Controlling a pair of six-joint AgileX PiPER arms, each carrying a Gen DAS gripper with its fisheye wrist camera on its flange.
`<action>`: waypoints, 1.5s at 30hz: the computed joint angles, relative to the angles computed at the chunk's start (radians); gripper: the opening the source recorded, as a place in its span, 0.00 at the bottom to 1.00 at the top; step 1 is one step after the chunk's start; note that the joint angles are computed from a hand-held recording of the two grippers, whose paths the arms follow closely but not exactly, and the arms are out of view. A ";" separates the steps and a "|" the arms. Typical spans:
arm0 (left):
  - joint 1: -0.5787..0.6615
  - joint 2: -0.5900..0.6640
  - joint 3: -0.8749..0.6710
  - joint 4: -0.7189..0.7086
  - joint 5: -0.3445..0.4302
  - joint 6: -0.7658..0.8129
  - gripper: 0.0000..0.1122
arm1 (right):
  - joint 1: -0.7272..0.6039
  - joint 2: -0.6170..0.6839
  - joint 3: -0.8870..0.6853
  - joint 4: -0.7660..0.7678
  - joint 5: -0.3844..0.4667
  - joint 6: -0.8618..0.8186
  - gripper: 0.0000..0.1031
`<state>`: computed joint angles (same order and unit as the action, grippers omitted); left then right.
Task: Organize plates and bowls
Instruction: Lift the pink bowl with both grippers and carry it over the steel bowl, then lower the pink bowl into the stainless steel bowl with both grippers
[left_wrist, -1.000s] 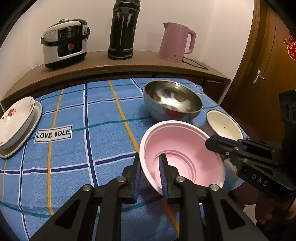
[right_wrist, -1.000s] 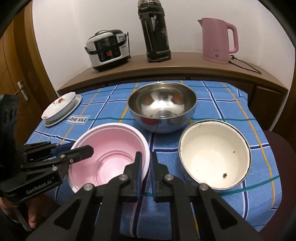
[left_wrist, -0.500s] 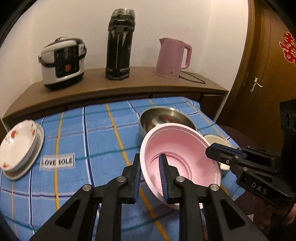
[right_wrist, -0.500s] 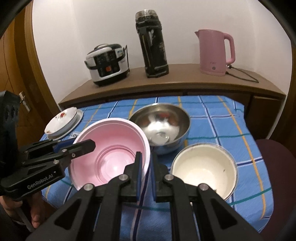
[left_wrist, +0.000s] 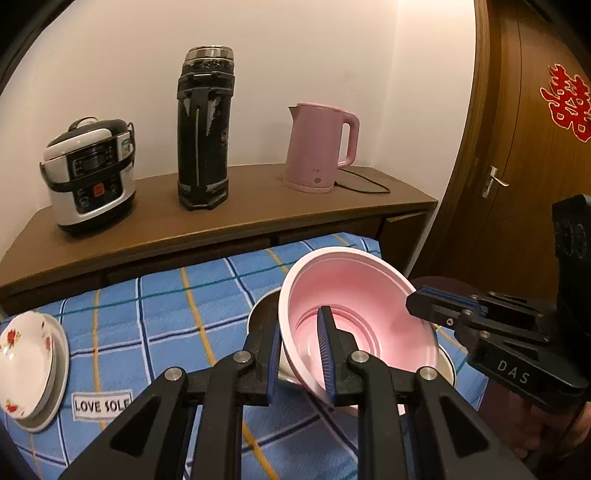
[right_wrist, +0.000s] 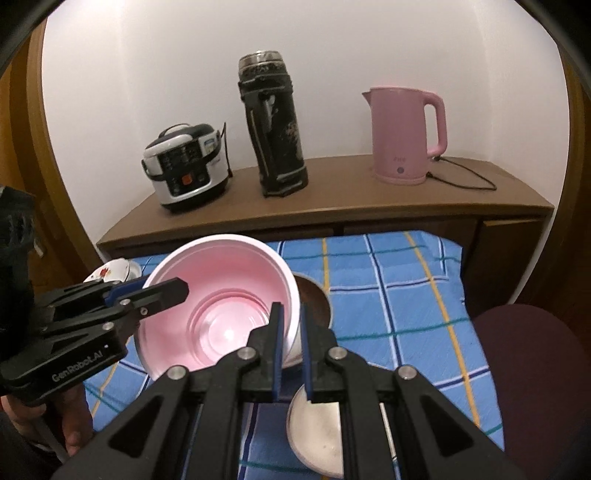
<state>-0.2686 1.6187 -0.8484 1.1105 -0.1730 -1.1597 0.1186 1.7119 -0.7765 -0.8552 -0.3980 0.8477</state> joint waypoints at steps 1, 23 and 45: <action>-0.001 0.008 -0.012 0.003 0.001 0.002 0.19 | 0.000 0.002 -0.010 -0.012 0.007 0.014 0.08; 0.104 0.212 -0.190 0.262 -0.177 -0.208 0.19 | 0.028 0.133 -0.194 -0.187 0.154 0.234 0.08; 0.205 0.279 -0.206 0.259 -0.379 -0.172 0.19 | 0.080 0.174 -0.266 -0.371 0.266 0.438 0.09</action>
